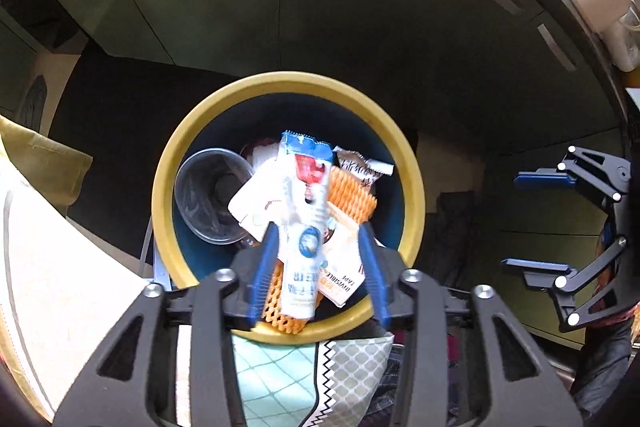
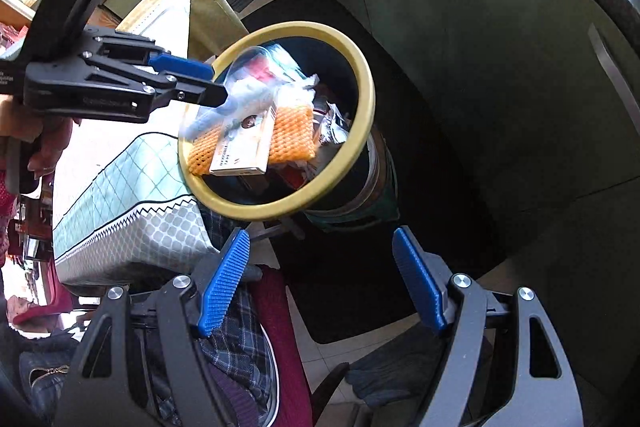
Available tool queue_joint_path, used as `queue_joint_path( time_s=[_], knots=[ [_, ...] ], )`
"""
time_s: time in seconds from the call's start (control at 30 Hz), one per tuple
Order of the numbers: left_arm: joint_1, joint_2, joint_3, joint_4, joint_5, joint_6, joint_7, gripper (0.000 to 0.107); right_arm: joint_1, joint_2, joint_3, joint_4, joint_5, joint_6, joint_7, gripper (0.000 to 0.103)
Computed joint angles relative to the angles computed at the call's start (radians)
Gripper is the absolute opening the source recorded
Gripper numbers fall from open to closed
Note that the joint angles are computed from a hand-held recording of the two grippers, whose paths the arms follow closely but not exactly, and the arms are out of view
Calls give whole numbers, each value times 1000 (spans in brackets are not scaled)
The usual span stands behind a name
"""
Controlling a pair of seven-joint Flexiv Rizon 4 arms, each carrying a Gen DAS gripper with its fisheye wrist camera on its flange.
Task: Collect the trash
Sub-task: 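Carry the toothpaste tube over the bin with the left gripper and release it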
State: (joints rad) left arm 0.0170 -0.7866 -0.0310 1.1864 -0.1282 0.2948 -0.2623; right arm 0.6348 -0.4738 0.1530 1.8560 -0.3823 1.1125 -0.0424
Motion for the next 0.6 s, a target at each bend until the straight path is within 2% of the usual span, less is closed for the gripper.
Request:
queue_joint_path(
  time_s=[0.2,0.27,0.33,0.4,0.47,0.53,0.6],
  knots=[
    [28,37,-13,38,-29,30,43,46,18,6,-15,17,-27,24,28,74],
    [60,61,-23,66,-65,46,82,51,26,7,-18,16,-39,27,39,74],
    [93,81,-32,88,-112,53,111,60,31,6,-17,12,-47,26,42,74],
    [136,105,-41,120,-168,60,155,66,37,2,-18,3,-56,26,47,74],
    [188,141,-47,178,-234,98,218,72,45,-5,-17,-8,-64,27,48,74],
    [245,176,-56,243,-324,137,291,86,58,-16,-22,-17,-76,37,60,74],
    [299,214,-63,323,-428,204,381,90,75,-29,-28,-26,-89,56,73,74]
  ],
)
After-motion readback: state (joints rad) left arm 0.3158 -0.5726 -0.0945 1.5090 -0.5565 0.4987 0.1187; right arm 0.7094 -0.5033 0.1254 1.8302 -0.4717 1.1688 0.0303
